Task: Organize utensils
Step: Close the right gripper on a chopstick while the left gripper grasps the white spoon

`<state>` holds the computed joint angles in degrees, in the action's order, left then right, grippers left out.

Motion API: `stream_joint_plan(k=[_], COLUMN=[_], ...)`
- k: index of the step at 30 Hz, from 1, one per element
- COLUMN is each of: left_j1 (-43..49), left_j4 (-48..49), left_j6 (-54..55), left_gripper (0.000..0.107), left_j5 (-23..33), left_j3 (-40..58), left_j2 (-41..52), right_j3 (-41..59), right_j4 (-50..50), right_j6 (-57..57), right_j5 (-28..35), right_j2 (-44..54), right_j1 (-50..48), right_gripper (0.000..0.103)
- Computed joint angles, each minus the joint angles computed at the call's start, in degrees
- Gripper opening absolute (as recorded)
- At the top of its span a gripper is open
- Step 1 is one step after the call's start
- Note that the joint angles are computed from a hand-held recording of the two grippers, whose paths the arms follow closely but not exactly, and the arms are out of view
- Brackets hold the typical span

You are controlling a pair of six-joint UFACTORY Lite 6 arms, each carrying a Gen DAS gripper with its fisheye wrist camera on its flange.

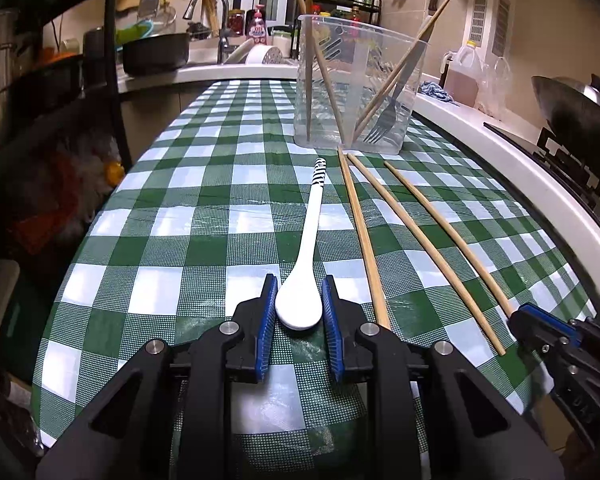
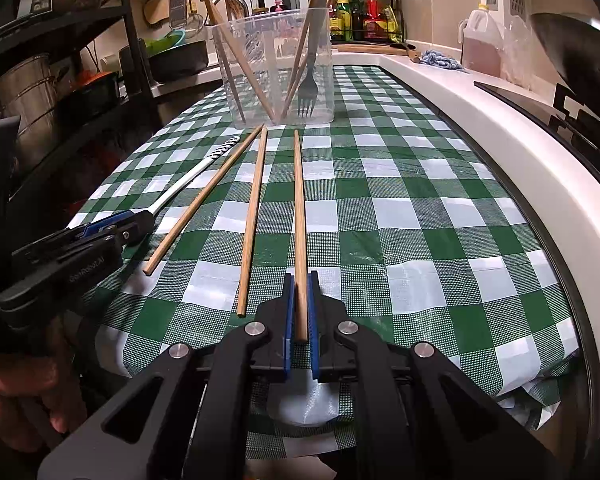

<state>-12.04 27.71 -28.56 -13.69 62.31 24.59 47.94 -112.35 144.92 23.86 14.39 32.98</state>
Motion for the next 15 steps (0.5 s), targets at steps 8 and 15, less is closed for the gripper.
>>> stream_joint_plan(k=[8,15], left_j1=[-0.27,0.21], left_j4=[-2.31,-0.14], left_j6=[2.73,1.04], left_gripper=[0.022,0.022], left_j5=[0.00,-0.58], left_j3=[-0.03,-2.58], left_j2=[-0.05,-3.56], right_j3=[0.46,-0.39], right_j4=[0.68,6.30], right_j6=[-1.17,-6.41], right_j5=[0.00,0.46], right_j2=[0.20,-2.93], right_j1=[-0.03,0.40], right_gripper=[0.006,0.006])
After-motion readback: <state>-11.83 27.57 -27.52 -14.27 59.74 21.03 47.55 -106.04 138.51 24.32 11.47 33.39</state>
